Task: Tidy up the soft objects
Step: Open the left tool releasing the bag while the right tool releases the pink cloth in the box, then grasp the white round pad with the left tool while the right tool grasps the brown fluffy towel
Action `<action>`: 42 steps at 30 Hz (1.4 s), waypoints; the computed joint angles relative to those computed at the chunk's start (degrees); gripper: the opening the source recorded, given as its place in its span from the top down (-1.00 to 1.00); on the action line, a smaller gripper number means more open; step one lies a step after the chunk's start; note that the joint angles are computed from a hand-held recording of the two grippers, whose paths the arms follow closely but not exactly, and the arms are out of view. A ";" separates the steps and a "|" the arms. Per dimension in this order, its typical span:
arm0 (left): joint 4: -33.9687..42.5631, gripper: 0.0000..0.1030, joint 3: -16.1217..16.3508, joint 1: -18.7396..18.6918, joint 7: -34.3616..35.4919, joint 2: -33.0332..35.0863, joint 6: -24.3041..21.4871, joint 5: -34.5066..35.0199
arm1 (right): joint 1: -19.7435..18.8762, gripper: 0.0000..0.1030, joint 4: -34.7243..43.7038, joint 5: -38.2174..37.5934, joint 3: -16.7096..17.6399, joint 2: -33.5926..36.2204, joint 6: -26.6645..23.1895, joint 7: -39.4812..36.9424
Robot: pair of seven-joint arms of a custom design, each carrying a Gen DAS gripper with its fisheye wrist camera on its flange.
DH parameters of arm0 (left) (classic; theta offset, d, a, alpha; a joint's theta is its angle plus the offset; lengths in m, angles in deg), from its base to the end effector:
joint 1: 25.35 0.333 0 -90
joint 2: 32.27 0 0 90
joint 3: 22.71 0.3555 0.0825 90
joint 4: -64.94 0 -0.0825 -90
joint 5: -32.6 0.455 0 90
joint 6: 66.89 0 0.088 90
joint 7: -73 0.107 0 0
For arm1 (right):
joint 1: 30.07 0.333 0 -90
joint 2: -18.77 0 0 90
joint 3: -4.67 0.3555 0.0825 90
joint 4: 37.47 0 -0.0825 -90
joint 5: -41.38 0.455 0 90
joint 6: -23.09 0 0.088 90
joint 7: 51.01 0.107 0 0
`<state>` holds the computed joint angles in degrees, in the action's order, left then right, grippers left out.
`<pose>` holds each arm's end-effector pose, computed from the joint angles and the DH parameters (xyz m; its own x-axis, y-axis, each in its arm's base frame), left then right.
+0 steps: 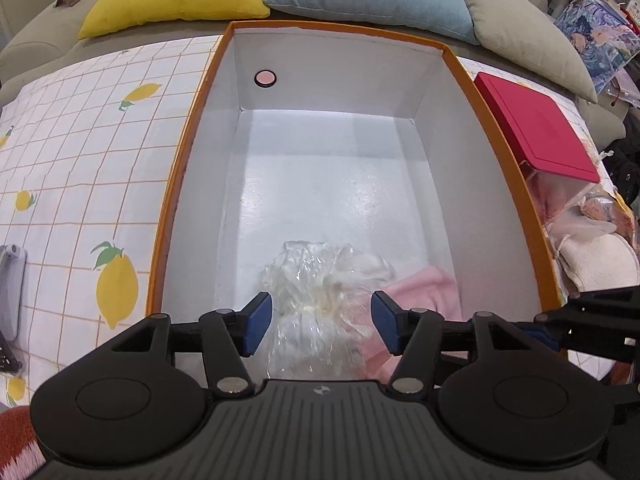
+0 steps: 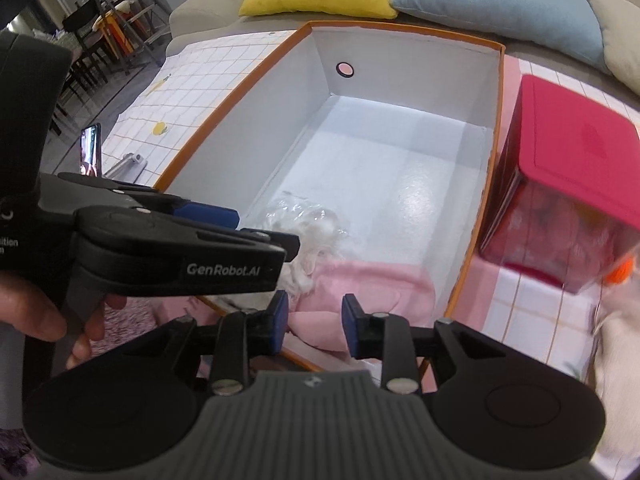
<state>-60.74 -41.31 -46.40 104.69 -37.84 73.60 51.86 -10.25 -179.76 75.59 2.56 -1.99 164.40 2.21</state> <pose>0.4623 -0.3872 0.4652 0.0783 -0.9929 0.0890 -0.8993 -0.1089 -0.4235 0.4777 0.1511 0.4557 0.5543 -0.7899 -0.2622 -0.7891 -0.3986 -0.4674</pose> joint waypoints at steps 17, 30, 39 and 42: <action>0.66 -0.50 -3.42 0.00 -6.78 -4.28 6.44 10.85 | 0.55 -0.19 -10.54 -1.76 -4.74 -16.00 15.56 -0.11; 15.07 -0.63 -2.40 -7.27 4.96 14.52 24.29 9.76 | -23.61 -0.26 -17.61 -20.97 1.15 -17.50 24.43 19.91; 25.55 -0.71 0.87 -12.85 17.17 26.90 20.81 3.59 | -32.98 -0.27 -14.77 -31.69 1.19 -8.57 23.85 29.51; 27.70 -0.71 4.20 -15.70 16.71 29.54 20.10 3.95 | -29.90 -0.27 -11.95 -29.85 -3.38 -5.02 21.08 31.18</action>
<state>-33.03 -37.10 -62.10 121.39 -8.29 93.70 55.81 -40.15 -191.71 45.74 -0.82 -7.01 185.48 33.39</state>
